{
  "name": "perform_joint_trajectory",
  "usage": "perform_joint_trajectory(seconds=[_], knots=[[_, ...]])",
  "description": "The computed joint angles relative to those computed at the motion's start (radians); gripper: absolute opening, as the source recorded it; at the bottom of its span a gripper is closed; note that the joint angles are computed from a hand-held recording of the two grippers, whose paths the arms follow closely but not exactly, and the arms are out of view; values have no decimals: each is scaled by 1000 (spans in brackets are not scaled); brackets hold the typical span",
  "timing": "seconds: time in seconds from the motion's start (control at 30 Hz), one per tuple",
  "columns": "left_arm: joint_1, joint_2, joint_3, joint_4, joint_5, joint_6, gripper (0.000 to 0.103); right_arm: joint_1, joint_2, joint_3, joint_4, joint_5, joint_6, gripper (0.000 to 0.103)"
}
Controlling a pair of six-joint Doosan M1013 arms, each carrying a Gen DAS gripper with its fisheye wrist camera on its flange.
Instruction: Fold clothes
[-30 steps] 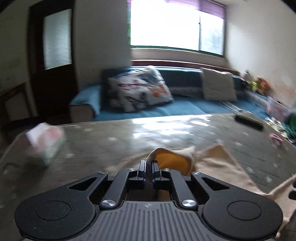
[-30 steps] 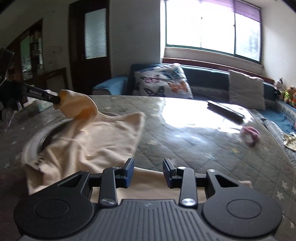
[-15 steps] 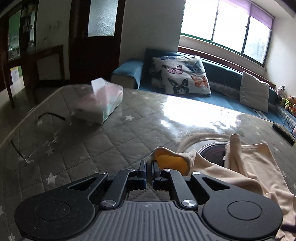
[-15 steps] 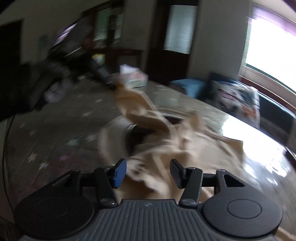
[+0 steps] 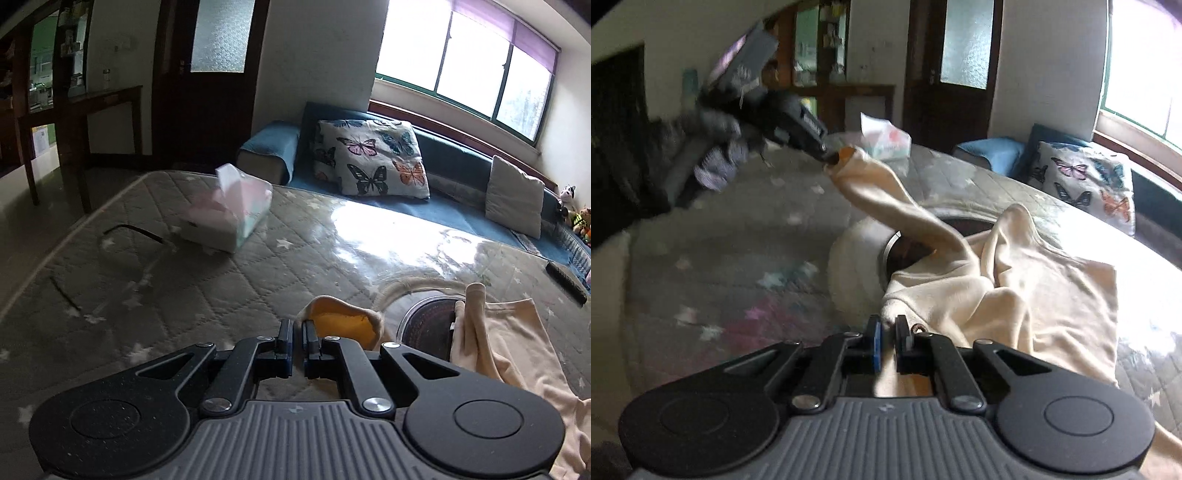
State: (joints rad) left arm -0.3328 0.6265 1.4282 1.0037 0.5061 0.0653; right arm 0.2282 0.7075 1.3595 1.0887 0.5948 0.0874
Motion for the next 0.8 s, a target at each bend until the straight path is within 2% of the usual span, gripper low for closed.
perform_joint_trajectory(seconds=[0.1, 0.17, 0.27, 0.37, 0.4, 0.43, 0.53, 0.63, 0.7, 0.8], knots=[[-3, -34, 38, -2, 15, -5, 5, -26, -29, 26, 41, 92, -56, 6], [-5, -45, 48, -61, 68, 38, 5, -35, -43, 44, 43, 132, -91, 6], [-1, -46, 61, -141, 134, 77, 6, -38, -40, 46, -35, 194, -67, 7], [11, -44, 84, -206, 160, 82, 6, -30, -34, 57, -95, 192, -39, 10], [16, -45, 94, -225, 160, 80, 6, -31, -36, 59, -98, 193, -37, 15], [16, -45, 100, -229, 172, 75, 6, -33, -38, 62, -99, 195, -37, 23], [16, -46, 114, -230, 219, 54, 8, -40, -49, 70, -81, 188, -48, 32], [17, -56, 127, -231, 243, 36, 8, -52, -60, 73, -48, 160, -53, 36], [11, -64, 130, -205, 227, 27, 8, -53, -58, 62, -45, 103, -31, 36], [-4, -64, 118, -175, 165, 52, 11, -56, -32, 13, -88, 28, 78, 36]])
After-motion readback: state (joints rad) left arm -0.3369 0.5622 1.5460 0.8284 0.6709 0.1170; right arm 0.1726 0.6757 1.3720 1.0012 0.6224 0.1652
